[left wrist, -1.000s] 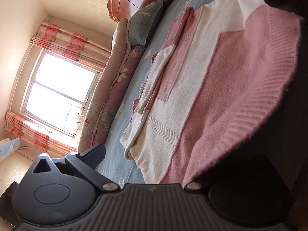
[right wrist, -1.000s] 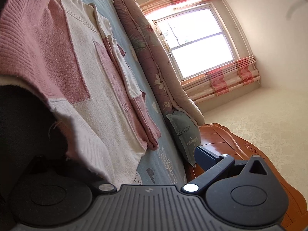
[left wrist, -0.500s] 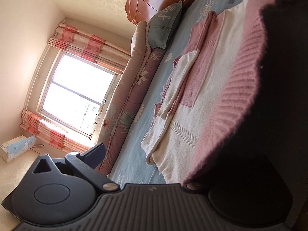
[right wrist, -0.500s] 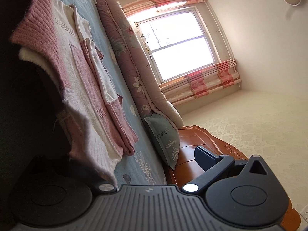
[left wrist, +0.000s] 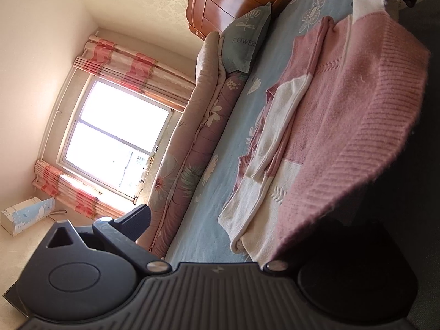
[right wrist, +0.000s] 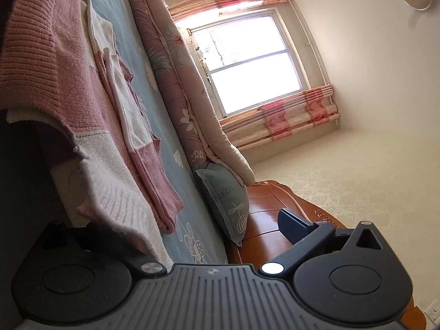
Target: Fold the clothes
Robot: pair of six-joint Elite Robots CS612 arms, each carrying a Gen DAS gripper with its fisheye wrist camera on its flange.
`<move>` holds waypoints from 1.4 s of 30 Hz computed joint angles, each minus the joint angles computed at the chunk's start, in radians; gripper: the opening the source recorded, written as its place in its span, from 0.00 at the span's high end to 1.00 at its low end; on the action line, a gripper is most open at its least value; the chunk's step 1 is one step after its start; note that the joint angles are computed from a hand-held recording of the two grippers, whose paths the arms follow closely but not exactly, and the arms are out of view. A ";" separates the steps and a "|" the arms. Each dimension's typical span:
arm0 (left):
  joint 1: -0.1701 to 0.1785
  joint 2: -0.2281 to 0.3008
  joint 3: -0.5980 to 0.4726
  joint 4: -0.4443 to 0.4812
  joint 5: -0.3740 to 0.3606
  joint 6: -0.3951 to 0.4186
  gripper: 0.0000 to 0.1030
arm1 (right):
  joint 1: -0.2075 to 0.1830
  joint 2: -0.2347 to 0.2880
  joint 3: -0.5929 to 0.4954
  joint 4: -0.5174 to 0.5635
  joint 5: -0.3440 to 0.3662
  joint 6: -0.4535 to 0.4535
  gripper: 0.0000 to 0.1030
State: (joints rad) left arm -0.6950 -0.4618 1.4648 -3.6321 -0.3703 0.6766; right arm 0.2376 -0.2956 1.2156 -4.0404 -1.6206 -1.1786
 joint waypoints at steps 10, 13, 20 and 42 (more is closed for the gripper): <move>0.053 0.038 -0.111 -0.047 -0.026 0.091 0.00 | 0.011 0.063 -0.189 0.090 -0.028 -0.017 0.00; 0.070 0.053 -0.147 -0.057 -0.038 0.109 0.00 | 0.014 0.095 -0.273 0.134 -0.047 -0.012 0.00; 0.101 0.093 -0.217 -0.019 -0.080 0.120 0.00 | 0.020 0.178 -0.444 0.248 -0.080 -0.017 0.00; 0.103 0.080 -0.180 0.066 -0.089 0.027 0.00 | -0.138 -0.027 -0.323 1.182 0.612 0.724 0.00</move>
